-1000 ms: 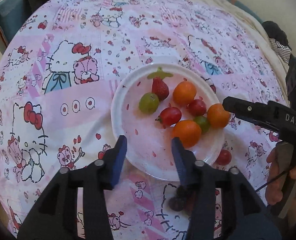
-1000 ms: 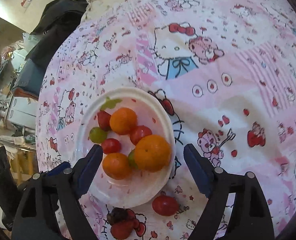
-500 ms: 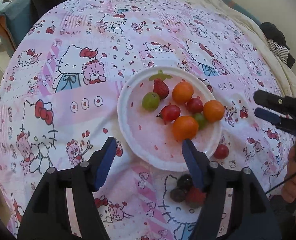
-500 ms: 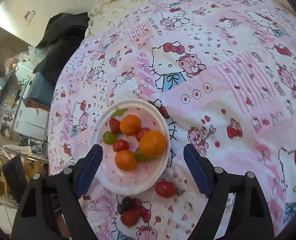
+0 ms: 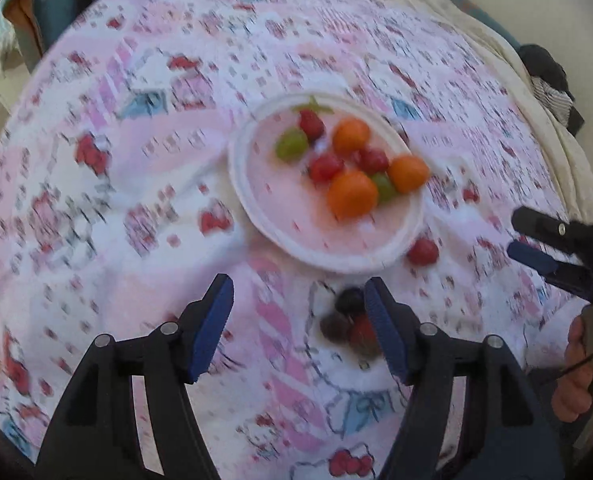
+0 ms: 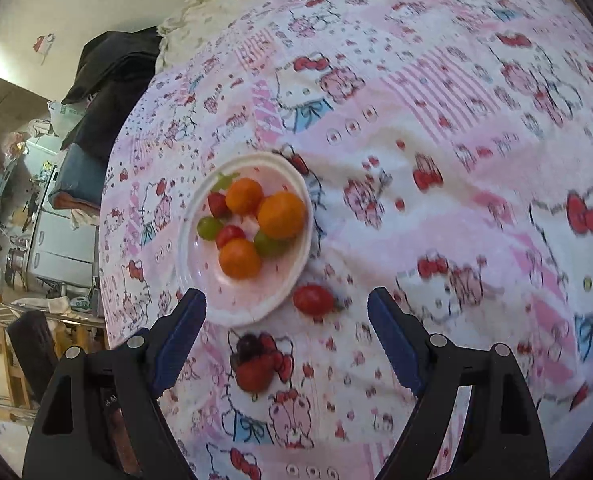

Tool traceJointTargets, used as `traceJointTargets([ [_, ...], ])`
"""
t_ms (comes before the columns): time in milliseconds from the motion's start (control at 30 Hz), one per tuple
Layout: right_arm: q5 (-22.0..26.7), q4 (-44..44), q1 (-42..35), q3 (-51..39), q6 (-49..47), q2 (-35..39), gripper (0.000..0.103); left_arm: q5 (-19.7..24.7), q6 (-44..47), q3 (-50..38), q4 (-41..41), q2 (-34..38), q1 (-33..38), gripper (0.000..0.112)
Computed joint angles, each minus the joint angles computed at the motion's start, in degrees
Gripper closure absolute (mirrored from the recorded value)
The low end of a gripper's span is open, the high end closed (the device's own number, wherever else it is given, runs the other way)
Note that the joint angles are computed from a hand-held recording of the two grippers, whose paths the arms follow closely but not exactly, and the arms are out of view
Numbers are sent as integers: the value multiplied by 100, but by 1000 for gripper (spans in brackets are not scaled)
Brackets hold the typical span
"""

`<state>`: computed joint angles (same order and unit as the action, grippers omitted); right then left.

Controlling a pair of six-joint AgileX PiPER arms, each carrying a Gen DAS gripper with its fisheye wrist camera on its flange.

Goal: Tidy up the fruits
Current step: 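Grasp a dark plum with the left tool while the right tool grasps a red tomato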

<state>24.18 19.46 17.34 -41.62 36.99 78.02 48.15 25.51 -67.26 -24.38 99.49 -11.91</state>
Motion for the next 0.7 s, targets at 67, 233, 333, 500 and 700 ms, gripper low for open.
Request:
traceJointTargets([
  [67,-95,188,57,137,-46,-61,18,-41,-72,135,85,57,-63,48],
  [233,-85,-11,172,151,102,-56,18,-56,-550,45,311,501,-219,49],
  [333,-78,-52,155,171,131,-75,18,-33,-834,-127,477,847,-401,51],
  [500,-121,256,85,191,-160,-33,18,-71,-961,-219,855,950,-767,51],
  [700,-108,417,121,70,-371,148,18,-170,-1446,-201,1698,1005,-1036,92],
])
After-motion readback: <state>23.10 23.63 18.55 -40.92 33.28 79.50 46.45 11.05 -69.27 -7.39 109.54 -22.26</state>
